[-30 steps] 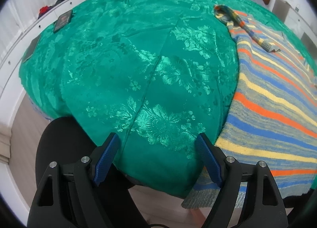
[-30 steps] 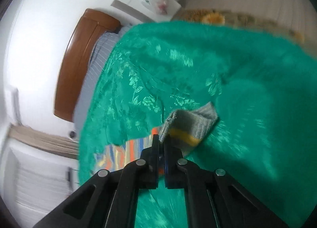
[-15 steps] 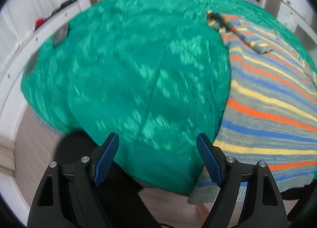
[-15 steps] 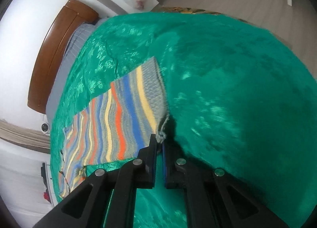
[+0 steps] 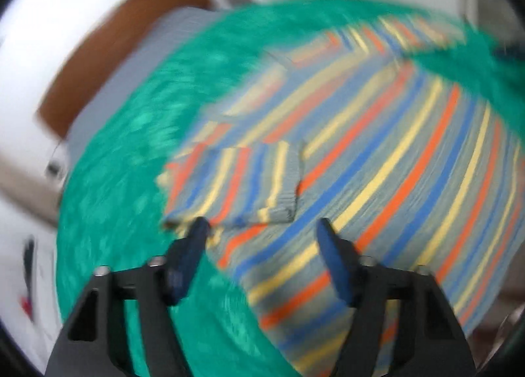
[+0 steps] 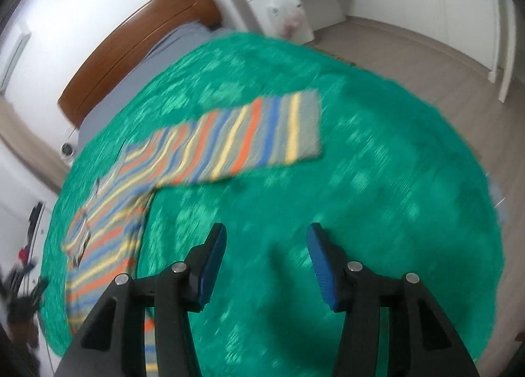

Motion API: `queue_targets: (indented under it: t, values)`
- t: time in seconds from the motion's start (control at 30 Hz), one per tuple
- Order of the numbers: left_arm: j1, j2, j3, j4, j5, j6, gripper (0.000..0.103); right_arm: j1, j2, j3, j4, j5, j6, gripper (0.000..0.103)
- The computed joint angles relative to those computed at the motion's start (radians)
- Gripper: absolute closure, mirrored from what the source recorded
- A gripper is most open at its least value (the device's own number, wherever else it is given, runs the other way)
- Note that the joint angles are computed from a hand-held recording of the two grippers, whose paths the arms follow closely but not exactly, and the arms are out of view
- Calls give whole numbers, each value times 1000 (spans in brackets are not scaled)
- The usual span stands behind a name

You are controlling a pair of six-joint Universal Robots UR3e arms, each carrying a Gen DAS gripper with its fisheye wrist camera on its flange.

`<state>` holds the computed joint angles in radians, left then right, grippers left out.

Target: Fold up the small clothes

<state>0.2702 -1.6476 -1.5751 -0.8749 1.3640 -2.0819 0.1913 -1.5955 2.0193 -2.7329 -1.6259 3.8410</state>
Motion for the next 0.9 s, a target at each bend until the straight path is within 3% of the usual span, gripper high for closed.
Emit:
queue_targets:
  t: [0.13, 0.2, 0.27, 0.3, 0.4, 0.53, 0.6, 0.63, 0.7, 0.77, 0.9]
  values:
    - [-75, -197, 127, -6, 115, 106, 41, 63, 24, 25, -45, -7, 35, 52]
    - [-83, -252, 172, -17, 131, 112, 48, 78, 21, 44, -66, -14, 59, 52]
    - [-70, -309, 290, -150, 98, 75, 68, 90, 23, 59, -84, -18, 76, 52]
    - [-62, -333, 356, -235, 77, 39, 95, 95, 28, 60, -86, -22, 78, 52]
    - [-12, -354, 467, -357, -13, -89, 98, 115, 41, 55, -86, -45, 71, 52]
    - [217, -373, 682, -483, -268, -442, 99, 147, 36, 55, -97, -93, 80, 52]
    - [326, -376, 720, -470, -314, -597, 99, 165, 36, 50, -101, -121, 80, 52]
    - [393, -377, 726, -442, -305, -710, 99, 178, 41, 42, -104, -141, 76, 52]
    - [463, -397, 736, -400, -231, -833, 100, 202, 61, 24, -109, -169, 62, 51]
    - [509, -429, 749, -399, -154, -897, 100, 222, 92, 0, -114, -184, 44, 50]
    - [573, -429, 668, -400, -140, -991, 100, 242, 145, -23, -145, -179, 47, 50]
